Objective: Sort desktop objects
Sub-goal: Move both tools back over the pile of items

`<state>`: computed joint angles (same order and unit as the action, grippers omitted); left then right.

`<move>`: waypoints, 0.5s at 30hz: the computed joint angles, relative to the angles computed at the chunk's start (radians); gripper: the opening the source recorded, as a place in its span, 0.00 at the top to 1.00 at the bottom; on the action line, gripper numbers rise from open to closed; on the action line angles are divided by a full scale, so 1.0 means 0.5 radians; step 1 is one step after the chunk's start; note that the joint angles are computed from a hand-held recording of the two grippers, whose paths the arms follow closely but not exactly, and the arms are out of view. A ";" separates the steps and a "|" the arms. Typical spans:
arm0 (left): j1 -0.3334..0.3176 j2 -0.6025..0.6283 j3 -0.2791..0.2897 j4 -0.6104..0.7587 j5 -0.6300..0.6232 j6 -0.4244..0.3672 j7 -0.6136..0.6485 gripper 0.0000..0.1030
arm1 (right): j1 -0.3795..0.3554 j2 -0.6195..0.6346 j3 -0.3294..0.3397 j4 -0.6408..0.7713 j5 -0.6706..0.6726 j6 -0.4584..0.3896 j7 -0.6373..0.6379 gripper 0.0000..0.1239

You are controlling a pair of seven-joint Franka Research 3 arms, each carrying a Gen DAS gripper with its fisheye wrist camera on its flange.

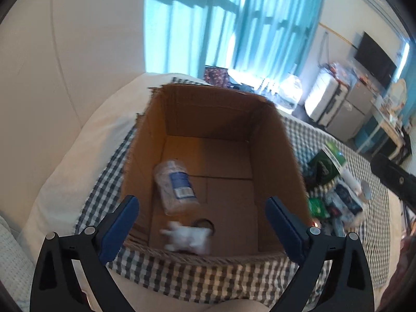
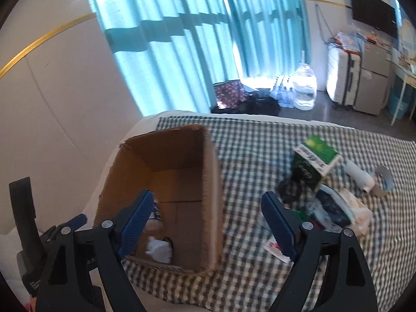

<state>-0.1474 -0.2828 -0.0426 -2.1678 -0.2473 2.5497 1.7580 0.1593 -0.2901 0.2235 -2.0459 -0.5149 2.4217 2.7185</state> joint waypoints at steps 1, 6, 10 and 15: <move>-0.018 -0.051 -0.016 -0.048 -0.007 0.020 0.011 0.03 | -0.008 -0.074 0.000 -0.061 -0.010 -0.032 0.030 0.31; -0.151 -0.194 -0.035 -0.148 -0.068 -0.001 0.030 0.01 | -0.102 -0.466 0.055 -0.340 0.010 -0.262 0.124 0.31; -0.269 -0.340 -0.065 -0.283 -0.093 0.053 -0.003 0.00 | -0.148 -0.846 0.079 -0.594 0.120 -0.425 0.089 0.31; -0.413 -0.446 -0.126 -0.405 -0.061 0.092 -0.134 0.00 | -0.220 -1.274 0.134 -0.850 0.241 -0.626 0.026 0.31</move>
<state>-0.3539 -0.5060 -0.1054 -2.3704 -0.2777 2.5956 1.6907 0.0495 -0.9271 0.2904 -2.4711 -0.3942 2.1088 2.7317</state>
